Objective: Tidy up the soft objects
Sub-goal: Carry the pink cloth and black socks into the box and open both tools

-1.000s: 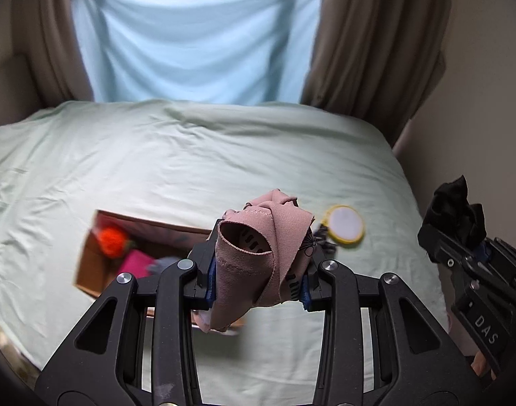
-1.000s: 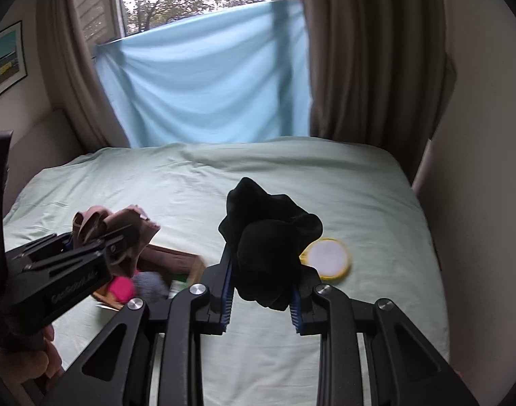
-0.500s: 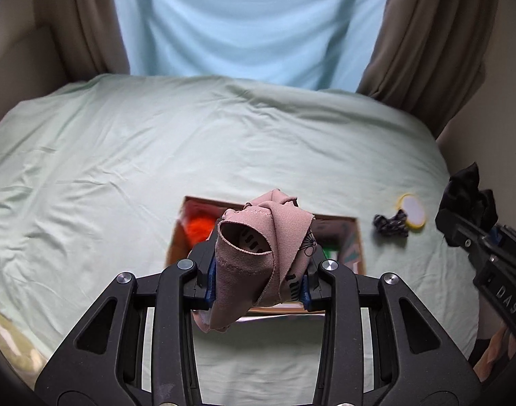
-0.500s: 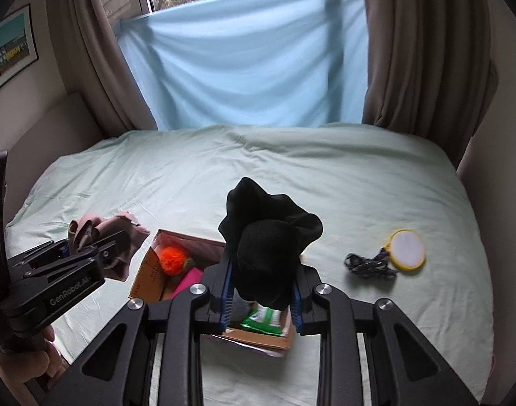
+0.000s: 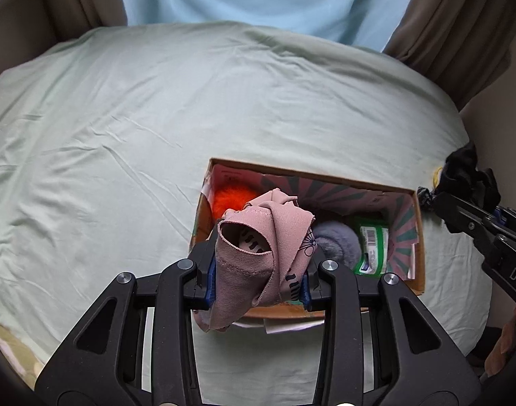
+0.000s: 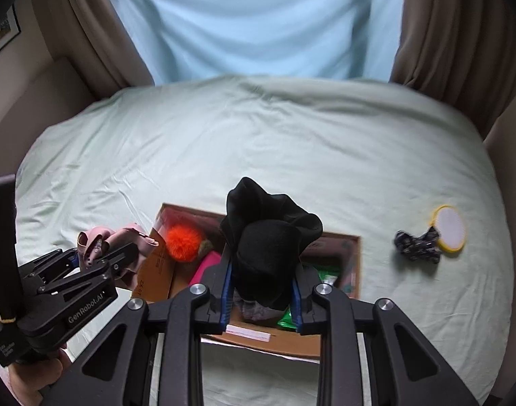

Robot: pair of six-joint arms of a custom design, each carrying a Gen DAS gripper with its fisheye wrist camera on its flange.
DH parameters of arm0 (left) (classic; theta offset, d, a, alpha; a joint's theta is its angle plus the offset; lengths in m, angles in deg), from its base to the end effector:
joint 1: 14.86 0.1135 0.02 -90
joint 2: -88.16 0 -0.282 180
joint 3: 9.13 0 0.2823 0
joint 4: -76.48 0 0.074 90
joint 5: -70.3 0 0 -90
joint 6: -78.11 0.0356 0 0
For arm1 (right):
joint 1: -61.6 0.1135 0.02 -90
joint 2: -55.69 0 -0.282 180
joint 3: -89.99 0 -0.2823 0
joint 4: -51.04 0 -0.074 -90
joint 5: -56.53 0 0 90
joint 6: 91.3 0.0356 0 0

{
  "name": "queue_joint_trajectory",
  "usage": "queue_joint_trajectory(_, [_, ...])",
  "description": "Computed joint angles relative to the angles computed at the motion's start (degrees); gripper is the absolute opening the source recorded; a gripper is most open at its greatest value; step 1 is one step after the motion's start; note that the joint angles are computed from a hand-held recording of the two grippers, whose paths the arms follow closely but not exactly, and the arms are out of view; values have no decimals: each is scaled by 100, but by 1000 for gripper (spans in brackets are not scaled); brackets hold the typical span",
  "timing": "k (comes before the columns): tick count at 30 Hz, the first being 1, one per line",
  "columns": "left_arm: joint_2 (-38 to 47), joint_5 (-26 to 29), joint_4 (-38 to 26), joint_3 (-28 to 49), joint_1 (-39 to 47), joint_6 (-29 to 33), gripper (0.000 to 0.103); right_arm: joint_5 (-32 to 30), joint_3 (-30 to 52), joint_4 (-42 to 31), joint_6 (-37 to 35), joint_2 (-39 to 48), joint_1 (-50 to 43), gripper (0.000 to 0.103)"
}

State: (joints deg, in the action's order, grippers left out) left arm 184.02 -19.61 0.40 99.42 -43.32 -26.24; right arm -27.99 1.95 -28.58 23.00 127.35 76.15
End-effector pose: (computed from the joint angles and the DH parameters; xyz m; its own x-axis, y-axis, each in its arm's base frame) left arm 0.3281 -0.1779 0.3581 -0.8798 0.1950 -0.4336 0.2675 0.9570 -0.1124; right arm 0.2446 0.0600 0.3850 -0.8422 0.2046 -0.4988 0.1576 0.9782 0.1351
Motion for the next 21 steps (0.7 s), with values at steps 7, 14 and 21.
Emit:
queue_joint_trajectory(7, [544,137,61,-123,53,292,32,-758,-243,481,-115,844,-279,25])
queue_joint_trajectory(14, [996,234,101,-125,92,671,32,-1343,-331,649,-153,1654,-405,25])
queue_joint_trajectory(21, [1071,604,155,-146,52,1102,53,-1839,-258,706,-158,2061,-577,26])
